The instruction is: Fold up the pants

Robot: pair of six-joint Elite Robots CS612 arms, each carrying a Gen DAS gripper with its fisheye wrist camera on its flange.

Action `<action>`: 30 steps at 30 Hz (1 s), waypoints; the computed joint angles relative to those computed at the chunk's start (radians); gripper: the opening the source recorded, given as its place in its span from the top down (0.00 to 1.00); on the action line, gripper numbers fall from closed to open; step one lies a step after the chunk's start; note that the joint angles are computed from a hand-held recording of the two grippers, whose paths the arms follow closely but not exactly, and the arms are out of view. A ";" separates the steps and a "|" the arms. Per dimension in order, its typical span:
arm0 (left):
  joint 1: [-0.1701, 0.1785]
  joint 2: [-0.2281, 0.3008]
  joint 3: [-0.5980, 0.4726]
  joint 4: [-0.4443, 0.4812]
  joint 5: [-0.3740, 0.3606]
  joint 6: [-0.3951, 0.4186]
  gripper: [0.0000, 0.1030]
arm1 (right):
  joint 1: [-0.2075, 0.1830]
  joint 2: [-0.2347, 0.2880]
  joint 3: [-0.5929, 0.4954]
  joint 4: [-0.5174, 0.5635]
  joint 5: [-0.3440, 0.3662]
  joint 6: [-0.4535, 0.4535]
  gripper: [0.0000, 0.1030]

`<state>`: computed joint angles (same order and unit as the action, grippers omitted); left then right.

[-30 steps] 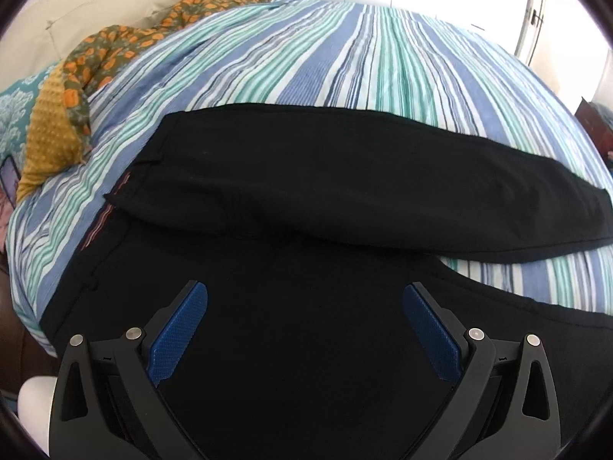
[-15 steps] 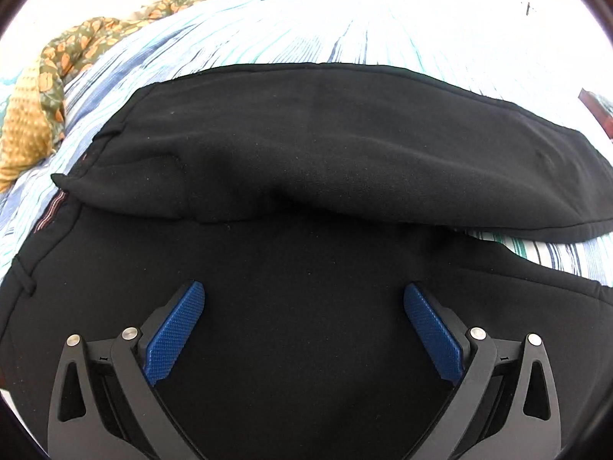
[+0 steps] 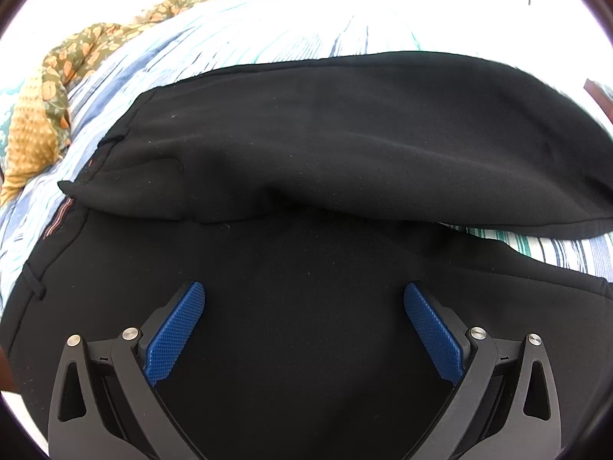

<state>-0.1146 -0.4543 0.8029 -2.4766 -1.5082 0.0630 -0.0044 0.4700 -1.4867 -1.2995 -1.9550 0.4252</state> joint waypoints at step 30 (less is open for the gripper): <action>0.029 -0.175 0.191 0.087 -0.129 0.105 0.01 | -0.007 0.118 -0.025 -0.140 0.201 0.772 0.94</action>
<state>-0.0856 -0.6292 0.9934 -2.3900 -1.6376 0.1676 -0.0116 0.5878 -1.5116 -1.4399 -1.7541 1.1971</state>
